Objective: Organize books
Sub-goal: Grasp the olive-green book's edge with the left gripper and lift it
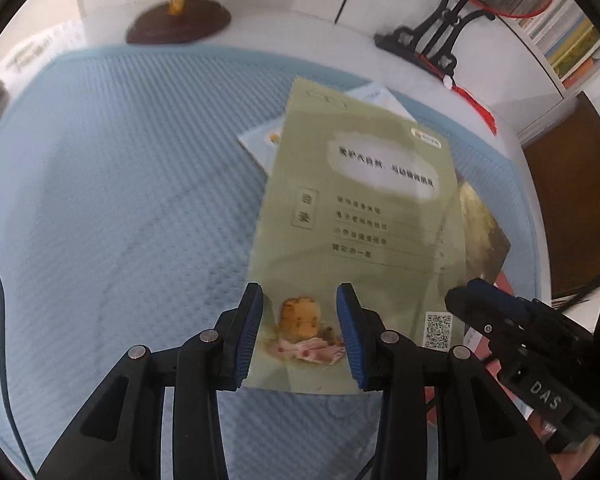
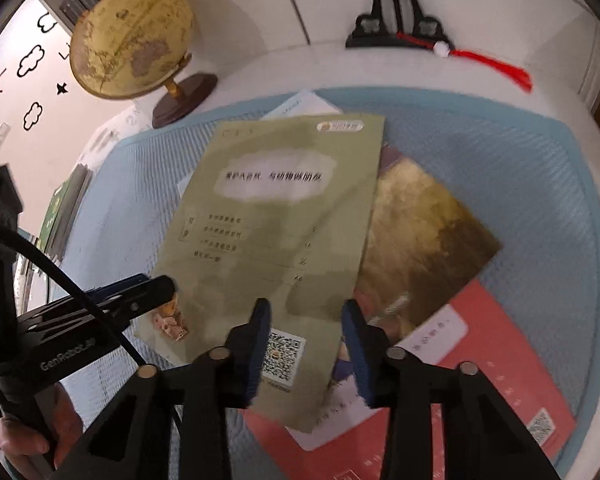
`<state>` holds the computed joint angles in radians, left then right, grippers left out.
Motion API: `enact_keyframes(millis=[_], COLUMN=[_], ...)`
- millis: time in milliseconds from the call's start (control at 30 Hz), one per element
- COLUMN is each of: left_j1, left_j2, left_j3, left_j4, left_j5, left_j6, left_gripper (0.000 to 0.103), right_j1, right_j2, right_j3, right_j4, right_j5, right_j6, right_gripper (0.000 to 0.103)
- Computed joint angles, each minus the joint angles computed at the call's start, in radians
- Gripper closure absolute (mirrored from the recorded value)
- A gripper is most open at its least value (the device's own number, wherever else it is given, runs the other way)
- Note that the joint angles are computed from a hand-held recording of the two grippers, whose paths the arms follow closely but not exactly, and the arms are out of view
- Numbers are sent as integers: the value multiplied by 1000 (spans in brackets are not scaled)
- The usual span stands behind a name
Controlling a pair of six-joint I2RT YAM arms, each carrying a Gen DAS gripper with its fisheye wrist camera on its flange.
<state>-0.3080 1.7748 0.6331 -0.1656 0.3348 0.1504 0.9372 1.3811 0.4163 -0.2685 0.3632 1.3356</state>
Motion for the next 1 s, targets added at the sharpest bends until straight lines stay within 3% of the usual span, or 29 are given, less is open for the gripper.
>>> enact_keyframes(millis=[200,300,400,533,600,667,767,833,1000], left_j1=[-31,-41,9,30,32,45,73,64,130], left_j2=[-53,-138,-134,10,80,78,86,36,-51], left_j3=[-53,-118,-85,22,72,65,67,9,-59], left_j4=[-65,-37,-12,37,9,4,-89,-86,-35], left_j5=[94,59,63,33,54,105,214,190,159], left_j6=[63,77,52,25,26,42,93,117,113], left_gripper=[67,68,68,68,68,68,68,68,68], right_j1=[46,135,156,-13,-57,-74,-38,6,165], right_j2=[-26,-10,-59,-69,-52,-22,9,-27,7], right_j3=[-30,2,-12,-72,-72,-57,-28,-69,-28], right_j4=[68,-31,-106,8,58,100,84,128,-25], right_j5=[-41,6,55,-7,-20,-52,-46,-76,-11], right_j6=[-17,62,110,-6,-62,-109,-114,-93,33], right_gripper=[68,68,68,68,68,64,64,64,64])
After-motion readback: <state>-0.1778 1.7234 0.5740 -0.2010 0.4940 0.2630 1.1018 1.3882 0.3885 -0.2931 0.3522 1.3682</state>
